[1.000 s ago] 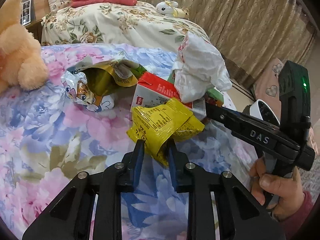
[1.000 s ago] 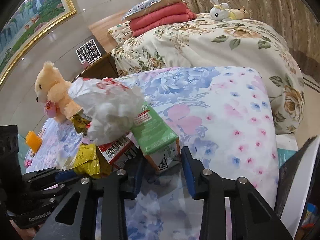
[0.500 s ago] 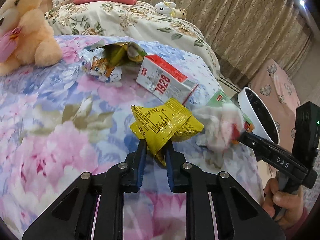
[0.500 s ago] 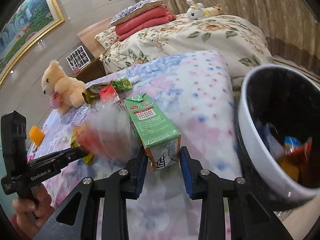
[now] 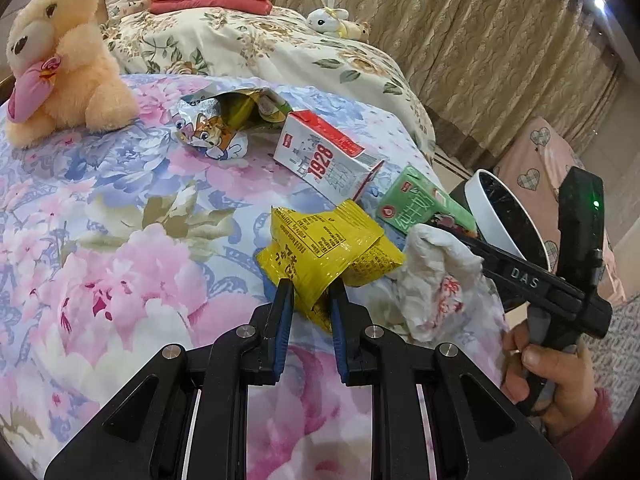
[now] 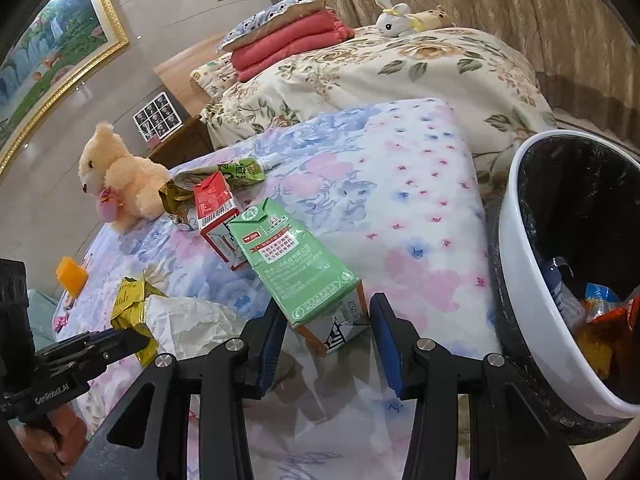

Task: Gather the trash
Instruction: 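Grasp the yellow snack wrapper with the left tool while the right tool grasps the green juice carton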

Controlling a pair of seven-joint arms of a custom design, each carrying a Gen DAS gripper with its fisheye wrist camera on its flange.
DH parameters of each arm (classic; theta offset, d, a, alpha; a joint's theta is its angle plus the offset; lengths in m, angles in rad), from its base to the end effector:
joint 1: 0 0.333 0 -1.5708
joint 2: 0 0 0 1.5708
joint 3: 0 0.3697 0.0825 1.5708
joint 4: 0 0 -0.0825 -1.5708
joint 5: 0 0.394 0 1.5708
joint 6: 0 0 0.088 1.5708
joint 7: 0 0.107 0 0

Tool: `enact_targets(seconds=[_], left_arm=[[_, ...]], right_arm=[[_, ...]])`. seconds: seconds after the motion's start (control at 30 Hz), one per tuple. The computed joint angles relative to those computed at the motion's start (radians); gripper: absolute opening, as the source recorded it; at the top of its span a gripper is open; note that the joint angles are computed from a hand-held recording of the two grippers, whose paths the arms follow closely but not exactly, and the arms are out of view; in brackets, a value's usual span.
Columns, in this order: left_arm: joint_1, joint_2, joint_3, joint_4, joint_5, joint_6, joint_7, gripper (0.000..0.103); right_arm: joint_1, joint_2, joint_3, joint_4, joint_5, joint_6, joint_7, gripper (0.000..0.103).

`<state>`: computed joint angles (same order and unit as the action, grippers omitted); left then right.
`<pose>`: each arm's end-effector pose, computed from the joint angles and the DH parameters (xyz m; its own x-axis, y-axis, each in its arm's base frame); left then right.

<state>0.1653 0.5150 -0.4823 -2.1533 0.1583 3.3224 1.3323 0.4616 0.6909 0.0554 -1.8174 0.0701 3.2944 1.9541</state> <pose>0.6150 -0.1894 0.3060 -0.2037 -0.9318 0.3005 -0.7952 -0.0217 -0.6060 0.6475 0.3511 0.2834 0.1527 -0.9300 -0.3343 -0.7753 0.0970 -0.6241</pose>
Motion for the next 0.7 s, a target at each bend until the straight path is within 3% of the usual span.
enact_targets(seconds=[0.1,0.2,0.3,0.33,0.37,0.4,0.47,0.7], left_arm=[[-0.001,-0.008,0.001,-0.009,0.001,0.006,-0.002,0.017],[-0.014,-0.019,0.013,-0.019,0.001,0.01,-0.007,0.017],[-0.025,-0.028,0.022,-0.026,0.0,0.011,-0.012,0.017],[-0.028,-0.032,0.025,-0.03,0.001,0.013,-0.014,0.017],[-0.031,-0.034,0.028,-0.032,0.001,0.014,-0.015,0.017],[-0.032,-0.038,0.028,-0.036,0.002,0.016,-0.018,0.017],[-0.039,-0.045,0.033,-0.04,0.003,0.02,-0.02,0.017],[-0.042,-0.067,0.023,-0.054,0.03,0.037,-0.03,0.017]], right_arm=[[-0.019,-0.002,0.018,-0.002,0.0,0.003,0.001,0.081],[0.027,0.001,-0.035,0.006,0.007,0.011,-0.001,0.082],[0.024,0.011,-0.031,0.029,-0.006,0.005,-0.019,0.075],[0.023,0.015,-0.028,0.036,-0.013,0.001,-0.027,0.055],[0.02,0.017,-0.023,0.042,-0.016,-0.006,-0.032,0.042],[0.016,0.018,-0.017,0.048,-0.018,-0.025,-0.036,0.035],[-0.008,0.012,0.014,0.028,-0.013,0.001,-0.033,0.032],[0.05,-0.081,-0.048,-0.138,0.066,0.146,0.007,0.032]])
